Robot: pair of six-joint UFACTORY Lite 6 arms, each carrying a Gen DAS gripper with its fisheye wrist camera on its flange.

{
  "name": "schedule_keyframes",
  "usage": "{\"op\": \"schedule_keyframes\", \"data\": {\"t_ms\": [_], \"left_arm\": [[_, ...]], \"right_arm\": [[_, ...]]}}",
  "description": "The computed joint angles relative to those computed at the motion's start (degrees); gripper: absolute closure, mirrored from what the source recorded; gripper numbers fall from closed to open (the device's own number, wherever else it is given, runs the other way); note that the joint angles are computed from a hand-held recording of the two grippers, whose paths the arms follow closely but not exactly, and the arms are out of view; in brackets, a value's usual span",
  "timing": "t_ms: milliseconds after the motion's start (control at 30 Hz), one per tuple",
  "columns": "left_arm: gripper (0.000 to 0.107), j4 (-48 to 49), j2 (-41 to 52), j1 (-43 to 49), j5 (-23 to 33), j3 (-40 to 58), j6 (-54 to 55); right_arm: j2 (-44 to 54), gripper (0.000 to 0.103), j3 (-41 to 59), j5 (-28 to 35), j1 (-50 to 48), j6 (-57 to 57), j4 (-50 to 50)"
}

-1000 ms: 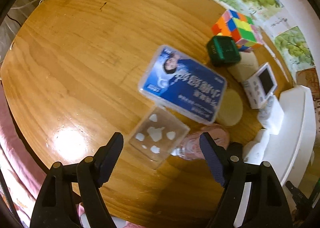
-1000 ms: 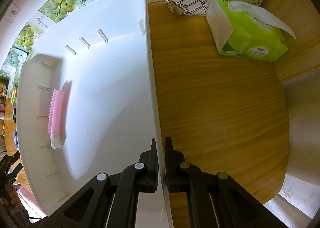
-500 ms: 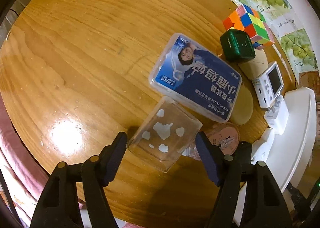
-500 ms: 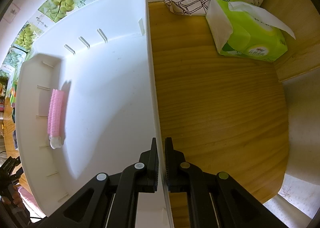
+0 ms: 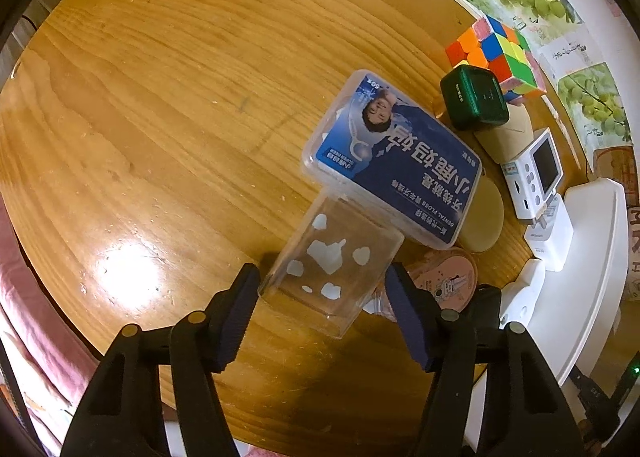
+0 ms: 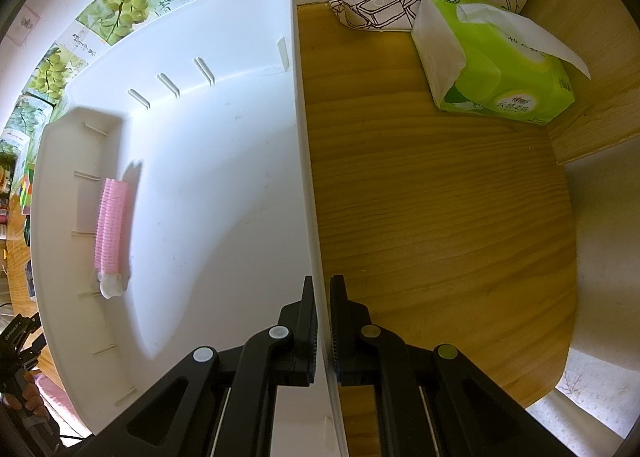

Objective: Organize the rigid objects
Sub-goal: 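Move the left tool to the clear plastic box and grasp it, then lift the clear box with the left tool, lower it into the tray, release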

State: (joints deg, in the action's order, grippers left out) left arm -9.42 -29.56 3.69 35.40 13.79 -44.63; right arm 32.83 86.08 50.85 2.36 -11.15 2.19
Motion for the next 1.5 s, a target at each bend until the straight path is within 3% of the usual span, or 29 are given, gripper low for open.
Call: {"op": "schedule_keyframes", "data": {"t_ms": [433,733,1033,1500], "left_arm": [[0.043,2.62,-9.06,0.03,7.56,1.71,-1.75],[0.043,9.97,-11.66,-11.83,11.21,7.31,-13.52],[0.043,19.43,-4.37,-26.52,9.7,17.62,-23.73],[0.044,24.23,13.14,-41.31,5.8,34.91,-20.94]], "right_arm": [[-0.5,0.096,-0.26,0.09,-0.05,-0.39,0.24],[-1.71,0.096,-1.9,-0.61,-0.61,-2.09,1.11],[-3.89,0.098,-4.95,-1.56,-2.49,-5.74,3.73],[-7.07,0.098,-9.76,-3.33,-7.2,-10.78,6.62]]}}
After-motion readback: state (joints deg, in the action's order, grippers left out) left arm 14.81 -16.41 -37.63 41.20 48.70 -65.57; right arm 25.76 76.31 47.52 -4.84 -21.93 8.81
